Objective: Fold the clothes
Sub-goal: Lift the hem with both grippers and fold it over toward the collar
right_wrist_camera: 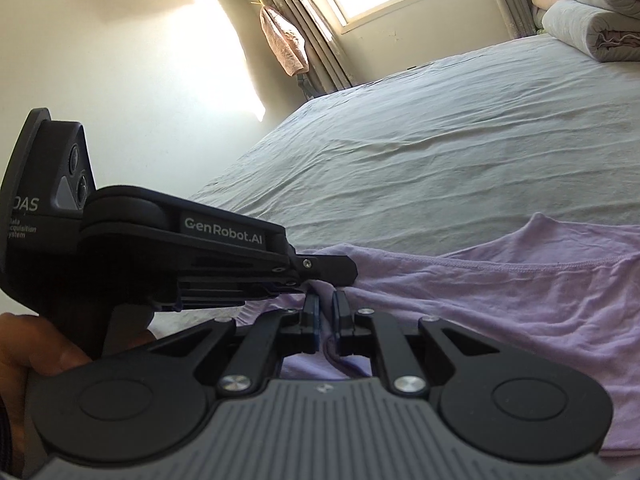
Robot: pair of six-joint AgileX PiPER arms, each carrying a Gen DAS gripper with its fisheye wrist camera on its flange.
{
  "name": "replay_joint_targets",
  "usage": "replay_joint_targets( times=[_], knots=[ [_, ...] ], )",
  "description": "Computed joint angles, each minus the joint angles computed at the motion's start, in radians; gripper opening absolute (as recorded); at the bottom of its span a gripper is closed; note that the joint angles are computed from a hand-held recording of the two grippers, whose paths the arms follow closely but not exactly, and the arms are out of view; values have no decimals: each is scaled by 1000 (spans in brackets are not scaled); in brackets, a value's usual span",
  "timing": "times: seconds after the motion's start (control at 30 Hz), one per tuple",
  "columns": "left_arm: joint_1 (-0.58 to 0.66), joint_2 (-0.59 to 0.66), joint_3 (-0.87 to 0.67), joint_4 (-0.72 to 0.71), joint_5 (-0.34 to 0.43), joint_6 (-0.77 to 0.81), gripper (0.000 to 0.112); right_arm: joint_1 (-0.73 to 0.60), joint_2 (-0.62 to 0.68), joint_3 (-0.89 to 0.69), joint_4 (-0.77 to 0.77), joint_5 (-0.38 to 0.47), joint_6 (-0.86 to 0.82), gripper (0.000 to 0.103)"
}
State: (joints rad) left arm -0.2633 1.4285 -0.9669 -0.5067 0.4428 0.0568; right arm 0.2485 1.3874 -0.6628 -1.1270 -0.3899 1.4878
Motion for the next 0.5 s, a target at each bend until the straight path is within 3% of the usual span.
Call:
replay_joint_targets(
  times=[0.2,0.5],
  knots=[
    [99,-59,66,15,11,57,4,124,74,-51,162,27,-101,11],
    [255,-67,120,-142,36,281,4,258,176,-74,495,0,-388,12]
  ],
)
